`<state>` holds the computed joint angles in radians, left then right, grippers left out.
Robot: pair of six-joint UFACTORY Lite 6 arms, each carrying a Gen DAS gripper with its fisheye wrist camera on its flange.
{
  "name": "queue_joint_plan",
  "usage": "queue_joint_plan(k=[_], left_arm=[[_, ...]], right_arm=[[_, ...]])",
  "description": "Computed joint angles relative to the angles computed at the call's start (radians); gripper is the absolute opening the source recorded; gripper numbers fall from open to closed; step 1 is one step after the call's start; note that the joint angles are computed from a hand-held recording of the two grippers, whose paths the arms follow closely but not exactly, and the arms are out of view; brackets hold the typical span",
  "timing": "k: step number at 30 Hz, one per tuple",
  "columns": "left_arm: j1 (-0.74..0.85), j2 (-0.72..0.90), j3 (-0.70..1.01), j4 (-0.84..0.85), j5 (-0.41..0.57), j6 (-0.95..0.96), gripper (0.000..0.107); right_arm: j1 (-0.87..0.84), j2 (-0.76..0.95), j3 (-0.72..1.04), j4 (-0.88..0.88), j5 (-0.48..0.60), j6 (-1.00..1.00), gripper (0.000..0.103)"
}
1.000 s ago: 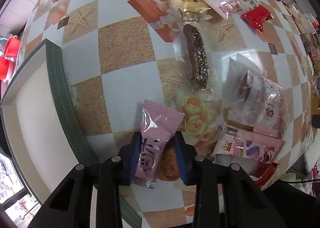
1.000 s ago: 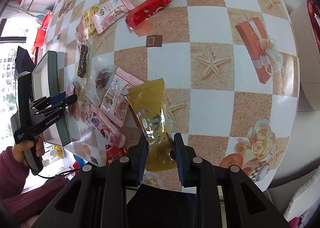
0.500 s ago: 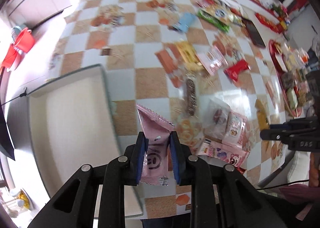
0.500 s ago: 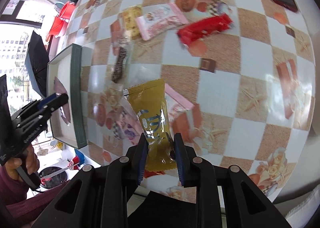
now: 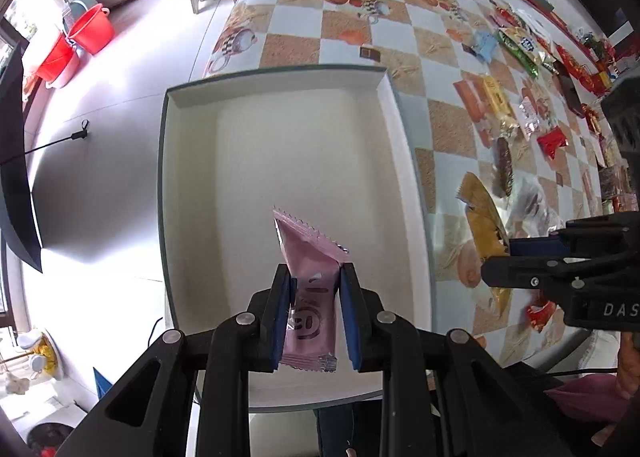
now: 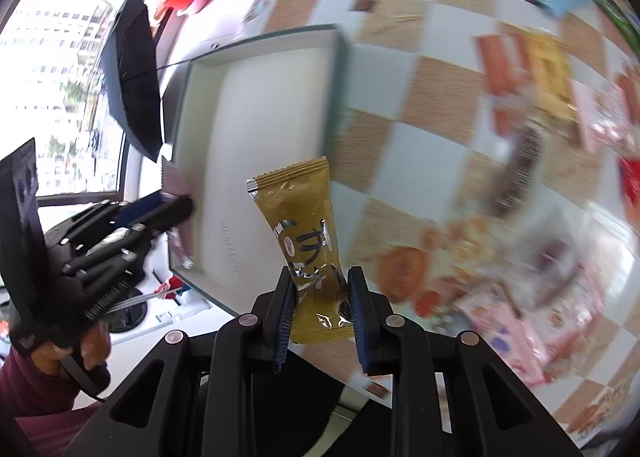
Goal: Organize snacks
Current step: 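Carry both packets over the white box and open both tools to drop them, then lift both open tools out of the box back over the table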
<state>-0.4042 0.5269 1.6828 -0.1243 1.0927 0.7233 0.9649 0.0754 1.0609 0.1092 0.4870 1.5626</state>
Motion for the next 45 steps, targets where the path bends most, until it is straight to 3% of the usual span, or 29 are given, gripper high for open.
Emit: queue_joint_plan(k=[3,5,6,7,8,9,14,19,22,24,26,28,31,32,34,36,40,42,45], left_arm=[[0.025,0.028,-0.015,0.038,-0.023,0.032,0.031],[0.043,0.030,-0.031,0.038,-0.035,0.076,0.043],[0.052,0.029,-0.033,0.030,-0.039,0.101,0.058],[0.060,0.024,-0.037,0.020,-0.047,0.124,0.072],[0.068,0.018,-0.040,0.004,-0.055,0.152,0.075],[0.075,0.014,-0.036,-0.017,-0.054,0.185,0.078],[0.053,-0.014,0.007,-0.103,-0.052,0.274,0.078],[0.068,-0.061,0.168,-0.413,-0.007,0.228,0.078],[0.048,-0.104,0.241,-0.567,-0.053,0.103,0.085],[0.010,-0.152,0.237,-0.621,-0.145,0.025,0.091],[-0.047,-0.149,0.288,-0.562,-0.174,-0.152,0.093],[-0.124,-0.153,0.311,-0.394,-0.196,-0.359,0.093],[-0.242,-0.302,0.108,-0.125,-0.388,-0.458,0.093],[-0.261,-0.324,0.079,-0.105,-0.388,-0.440,0.093],[-0.257,-0.298,0.119,-0.191,-0.264,-0.407,0.093],[-0.250,-0.301,0.127,-0.229,-0.205,-0.453,0.093],[-0.324,-0.382,0.074,0.021,-0.321,-0.585,0.093],[-0.352,-0.342,0.156,0.076,-0.214,-0.566,0.093],[-0.406,-0.312,0.196,0.155,-0.082,-0.580,0.093]], right_arm=[[-0.051,0.178,0.165,0.136,0.002,-0.188,0.027],[-0.067,0.279,0.264,0.191,0.026,-0.262,0.031],[-0.075,0.318,0.306,0.210,0.051,-0.280,0.036],[-0.081,0.352,0.347,0.210,0.083,-0.279,0.065],[-0.079,0.366,0.366,0.188,0.109,-0.249,0.095],[-0.073,0.368,0.378,0.144,0.136,-0.197,0.101],[0.001,0.221,0.214,-0.002,0.179,0.104,0.102],[0.150,-0.057,-0.074,-0.156,0.219,0.509,0.102],[0.284,-0.209,-0.185,-0.230,0.295,0.735,0.102],[0.404,-0.264,-0.208,-0.285,0.365,0.903,0.102],[0.499,-0.341,-0.262,-0.272,0.410,1.003,0.102],[0.619,-0.404,-0.330,-0.281,0.409,1.147,0.102],[0.775,-0.430,-0.394,-0.271,0.360,1.314,0.102],[0.816,-0.427,-0.413,-0.288,0.326,1.376,0.102],[0.878,-0.399,-0.437,-0.320,0.250,1.467,0.102],[0.869,-0.363,-0.462,-0.310,0.132,1.424,0.102],[0.744,-0.249,-0.458,-0.162,-0.085,1.027,0.102],[0.703,-0.162,-0.435,-0.079,-0.187,0.818,0.102],[0.645,-0.035,-0.361,0.092,-0.189,0.504,0.102]])
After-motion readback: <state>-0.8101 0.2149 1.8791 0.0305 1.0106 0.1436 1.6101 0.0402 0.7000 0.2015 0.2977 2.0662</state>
